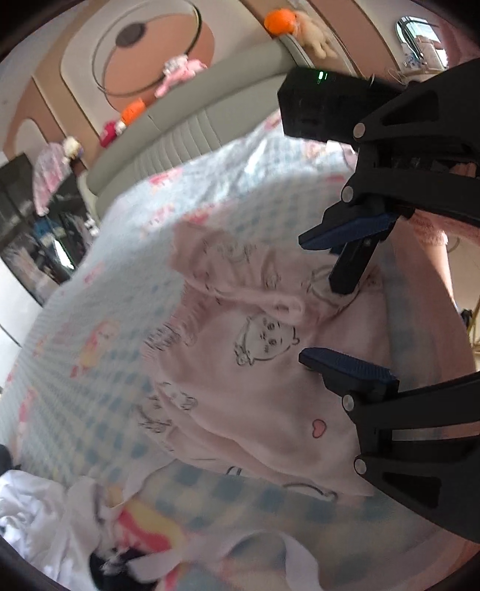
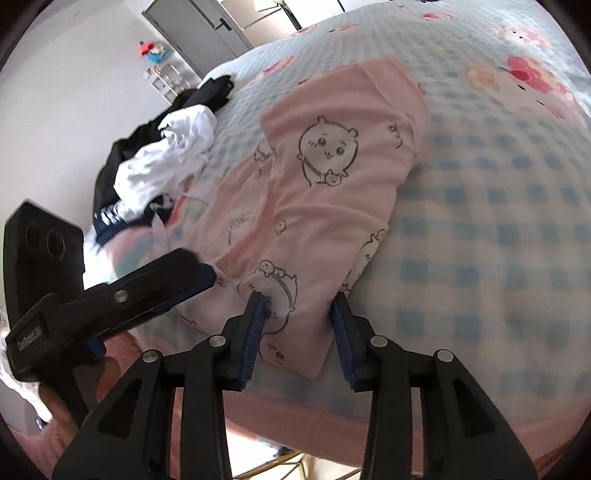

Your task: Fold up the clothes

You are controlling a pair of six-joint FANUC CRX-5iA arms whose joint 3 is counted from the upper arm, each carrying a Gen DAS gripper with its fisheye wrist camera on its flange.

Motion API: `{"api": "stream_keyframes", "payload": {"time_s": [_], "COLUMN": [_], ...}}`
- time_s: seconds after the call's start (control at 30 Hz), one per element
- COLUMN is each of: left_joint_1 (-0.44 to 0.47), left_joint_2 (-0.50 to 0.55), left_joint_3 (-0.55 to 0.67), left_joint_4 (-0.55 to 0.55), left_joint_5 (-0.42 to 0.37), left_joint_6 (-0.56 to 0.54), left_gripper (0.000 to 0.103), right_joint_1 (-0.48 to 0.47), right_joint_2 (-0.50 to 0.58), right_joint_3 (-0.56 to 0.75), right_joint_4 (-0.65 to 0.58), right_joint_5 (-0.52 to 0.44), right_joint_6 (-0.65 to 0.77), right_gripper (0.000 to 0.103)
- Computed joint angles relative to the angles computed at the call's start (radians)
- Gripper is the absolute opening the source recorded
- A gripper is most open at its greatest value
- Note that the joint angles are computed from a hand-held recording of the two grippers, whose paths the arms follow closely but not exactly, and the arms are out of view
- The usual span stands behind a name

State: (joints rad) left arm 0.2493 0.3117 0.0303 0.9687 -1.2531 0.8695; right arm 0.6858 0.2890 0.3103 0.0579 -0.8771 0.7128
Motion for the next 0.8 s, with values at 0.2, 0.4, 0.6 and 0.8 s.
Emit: {"api": "stream_keyframes", "payload": {"time_s": [0.2, 0.4, 0.6, 0.8], "left_joint_1": [-0.047, -0.061, -0.001, 0.079], "left_joint_2": [0.026, -0.058, -0.162, -0.118], "left_joint_3": [0.088, 0.034, -0.062, -0.036], "left_joint_4": [-0.112, -0.146, -0.08, -0.084], "left_joint_5": [0.017, 0.128, 0.246, 0.174], "left_joint_6": [0.011, -0.034, -0.049, 0.034], "left_gripper": [0.025, 0.006, 0.006, 0.006], "right_joint_1": [-0.004, 0.011, 0.001, 0.003], "right_joint_2": [-0.022, -0.013, -0.087, -0.059], "right_joint_3": [-0.029, -0.016, -0.109, -0.066], "right_joint_4": [-0.027, 0.006, 0.045, 0.058], "right_joint_5": [0.017, 0.005, 0.167, 0.136], "right_joint_6": [-0.001, -0.03, -0.094, -0.091], "right_gripper": [0.038, 0.038, 0.047, 0.048]}}
